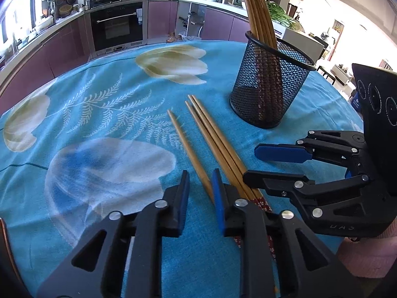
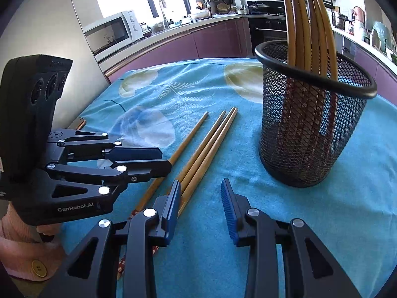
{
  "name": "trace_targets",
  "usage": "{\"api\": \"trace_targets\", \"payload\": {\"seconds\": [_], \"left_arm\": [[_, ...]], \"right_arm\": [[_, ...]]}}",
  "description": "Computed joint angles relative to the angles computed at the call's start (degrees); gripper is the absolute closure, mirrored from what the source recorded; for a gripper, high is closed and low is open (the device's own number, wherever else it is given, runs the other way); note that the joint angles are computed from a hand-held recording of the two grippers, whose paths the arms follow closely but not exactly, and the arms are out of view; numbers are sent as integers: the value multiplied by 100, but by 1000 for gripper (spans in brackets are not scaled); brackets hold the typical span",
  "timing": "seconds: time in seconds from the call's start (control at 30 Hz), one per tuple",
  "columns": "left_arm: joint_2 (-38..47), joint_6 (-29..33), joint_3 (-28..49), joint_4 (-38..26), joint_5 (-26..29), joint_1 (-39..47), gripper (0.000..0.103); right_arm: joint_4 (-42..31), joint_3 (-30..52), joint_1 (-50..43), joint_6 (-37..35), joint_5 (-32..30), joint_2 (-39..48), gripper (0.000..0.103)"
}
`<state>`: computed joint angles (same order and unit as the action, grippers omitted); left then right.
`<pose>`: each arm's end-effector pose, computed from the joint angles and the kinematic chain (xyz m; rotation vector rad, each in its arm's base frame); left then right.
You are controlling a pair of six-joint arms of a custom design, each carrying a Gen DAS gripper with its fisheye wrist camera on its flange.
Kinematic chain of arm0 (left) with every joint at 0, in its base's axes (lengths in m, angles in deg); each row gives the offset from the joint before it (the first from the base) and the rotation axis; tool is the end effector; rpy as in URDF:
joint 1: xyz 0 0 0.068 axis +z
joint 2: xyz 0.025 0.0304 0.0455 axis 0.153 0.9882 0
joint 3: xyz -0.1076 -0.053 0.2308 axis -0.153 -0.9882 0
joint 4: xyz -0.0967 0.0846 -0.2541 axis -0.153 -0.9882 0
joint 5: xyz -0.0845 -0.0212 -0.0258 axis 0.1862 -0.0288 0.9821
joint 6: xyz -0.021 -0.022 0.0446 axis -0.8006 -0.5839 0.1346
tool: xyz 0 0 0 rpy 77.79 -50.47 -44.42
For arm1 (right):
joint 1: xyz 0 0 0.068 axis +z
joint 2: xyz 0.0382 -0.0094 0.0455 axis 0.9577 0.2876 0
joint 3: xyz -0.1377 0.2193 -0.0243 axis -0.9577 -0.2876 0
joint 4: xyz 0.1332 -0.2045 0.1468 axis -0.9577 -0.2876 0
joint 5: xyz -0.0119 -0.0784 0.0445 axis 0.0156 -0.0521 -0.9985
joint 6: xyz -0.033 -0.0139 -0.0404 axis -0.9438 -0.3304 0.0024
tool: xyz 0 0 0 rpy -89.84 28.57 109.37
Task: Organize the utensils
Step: 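Grasp a chopstick from the pile with the left gripper while the right gripper grasps one, then lift the left gripper's chopstick over the cup while the right gripper carries its own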
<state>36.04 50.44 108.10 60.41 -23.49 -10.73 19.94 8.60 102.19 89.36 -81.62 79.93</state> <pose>0.3170 -0.1260 0.0850 0.9724 2.3648 -0.4730 0.2113 0.1124 0.0985 -0.0399 2.4308 0.3086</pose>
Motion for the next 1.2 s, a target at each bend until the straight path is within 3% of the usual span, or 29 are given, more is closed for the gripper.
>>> {"api": "trace_targets", "payload": {"seconds": [0.1, 0.23, 0.43, 0.6, 0.8, 1.2], "left_arm": [[-12, -2, -5, 7, -52, 25, 86], [26, -8, 52, -89, -53, 88, 78], [150, -54, 171, -47, -153, 12, 79], [222, -208, 262, -14, -275, -37, 87], [166, -401, 144, 126, -192, 32, 95], [-212, -312, -156, 69, 184, 98, 96]], "right_arm": [[-191, 79, 29, 1, 116, 0, 72], [-414, 133, 9, 31, 114, -57, 75], [-458, 478, -2, 39, 310, 380, 78], [-305, 542, -93, 152, 338, 556, 86], [-74, 190, -396, 423, -88, 234, 97], [-208, -108, -351, 280, -533, -486, 97]]}}
